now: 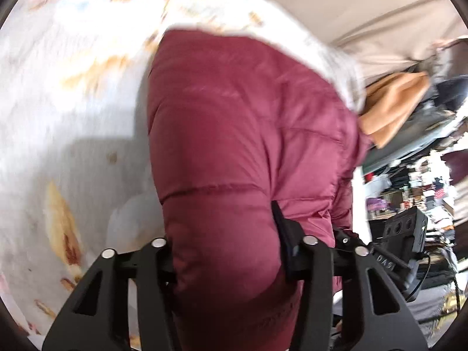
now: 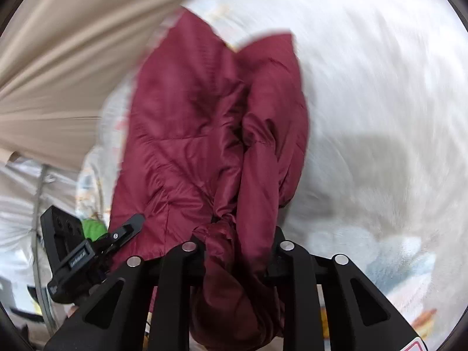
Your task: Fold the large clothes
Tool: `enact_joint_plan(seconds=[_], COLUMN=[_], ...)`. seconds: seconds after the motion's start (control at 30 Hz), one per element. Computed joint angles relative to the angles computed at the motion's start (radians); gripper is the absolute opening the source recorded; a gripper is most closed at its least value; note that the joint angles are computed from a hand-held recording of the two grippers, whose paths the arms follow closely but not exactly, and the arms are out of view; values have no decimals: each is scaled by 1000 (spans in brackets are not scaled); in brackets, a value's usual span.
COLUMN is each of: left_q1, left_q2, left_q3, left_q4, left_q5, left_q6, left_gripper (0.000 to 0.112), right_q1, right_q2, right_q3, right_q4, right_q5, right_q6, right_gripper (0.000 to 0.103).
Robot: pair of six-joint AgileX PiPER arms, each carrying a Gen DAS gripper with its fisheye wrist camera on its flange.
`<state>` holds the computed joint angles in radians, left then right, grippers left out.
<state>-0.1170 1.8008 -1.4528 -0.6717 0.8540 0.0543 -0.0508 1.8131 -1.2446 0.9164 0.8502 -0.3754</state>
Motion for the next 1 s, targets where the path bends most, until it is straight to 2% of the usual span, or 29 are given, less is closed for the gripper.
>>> enact_joint_plan(seconds=[0.2, 0.33, 0.53, 0.67, 0.8, 0.9, 1.0], left_q1=[-27, 3, 89, 196, 284, 317, 339], left_q2=[-141, -227, -302, -281, -219, -132, -23], left_q3=[-137, -249, -385, -453, -456, -454, -405], left_q4=[63, 46, -45, -123, -187, -187, -175], left_q5=[45, 73, 77, 111, 122, 104, 55], left_q6=[-25, 34, 184, 273, 342, 372, 427], left_gripper=[43, 43, 44, 45, 45, 45, 45], right_q1=[21, 39, 63, 107, 192, 228, 272], right_q2=[-239, -376, -439, -356, -199, -29, 161], right_q3=[-28, -91, -239, -377, -529, -661, -811], right_q4=[-52, -57, 24, 62, 0, -30, -103], right_q5=[-15, -43, -73, -78, -110, -89, -67], right_q6=[20, 26, -24, -57, -20, 33, 101], right_gripper=[20, 20, 20, 20, 21, 21, 23])
